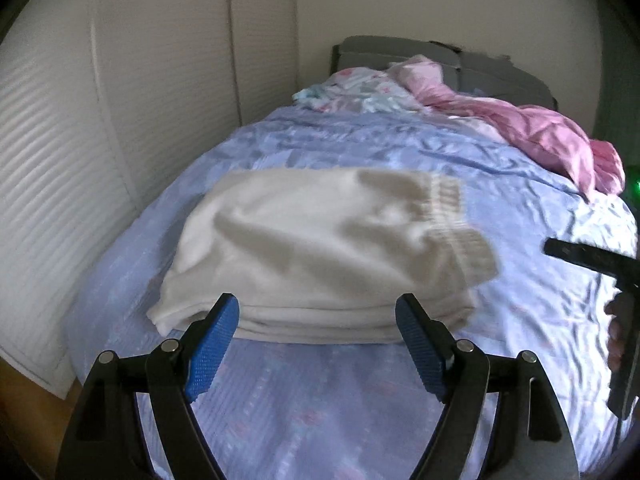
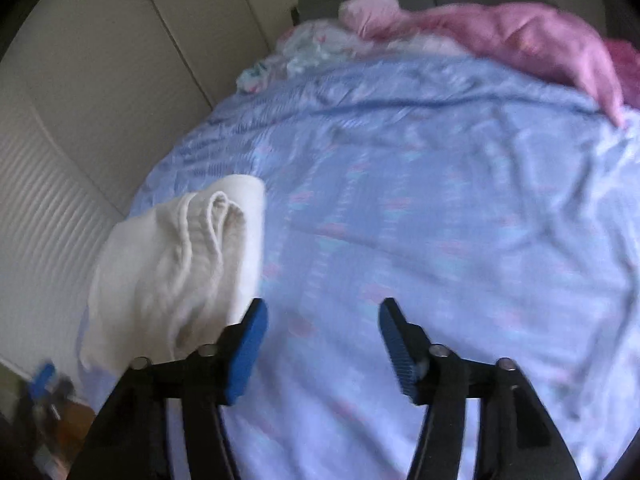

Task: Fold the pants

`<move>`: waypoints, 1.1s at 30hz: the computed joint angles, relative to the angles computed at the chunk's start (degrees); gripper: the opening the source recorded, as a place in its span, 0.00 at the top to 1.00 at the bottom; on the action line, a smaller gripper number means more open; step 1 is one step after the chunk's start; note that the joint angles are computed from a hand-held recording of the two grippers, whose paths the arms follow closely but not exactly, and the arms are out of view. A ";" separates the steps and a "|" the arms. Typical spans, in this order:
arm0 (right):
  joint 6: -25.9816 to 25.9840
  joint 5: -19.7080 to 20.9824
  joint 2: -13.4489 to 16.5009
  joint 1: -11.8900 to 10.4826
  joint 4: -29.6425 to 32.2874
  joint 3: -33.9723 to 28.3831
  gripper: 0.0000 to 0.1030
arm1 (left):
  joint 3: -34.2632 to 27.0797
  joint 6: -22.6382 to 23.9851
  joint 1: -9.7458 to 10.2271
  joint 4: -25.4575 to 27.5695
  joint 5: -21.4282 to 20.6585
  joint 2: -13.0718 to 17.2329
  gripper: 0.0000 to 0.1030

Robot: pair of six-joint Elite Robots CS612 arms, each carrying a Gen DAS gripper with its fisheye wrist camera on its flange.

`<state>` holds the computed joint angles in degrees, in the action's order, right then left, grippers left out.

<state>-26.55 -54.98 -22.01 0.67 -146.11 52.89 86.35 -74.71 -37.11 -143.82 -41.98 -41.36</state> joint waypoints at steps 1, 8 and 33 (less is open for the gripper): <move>-1.40 -0.04 -1.32 -1.06 -3.81 2.76 0.27 | -1.24 0.33 -0.63 2.26 0.42 -0.13 0.21; -5.01 -1.09 -8.39 -6.40 -24.14 15.04 0.14 | -8.01 7.66 -4.80 5.53 6.41 0.90 0.01; -5.25 5.19 -20.41 -20.20 -34.93 34.60 0.08 | -19.78 10.77 -14.35 7.13 10.24 4.84 0.00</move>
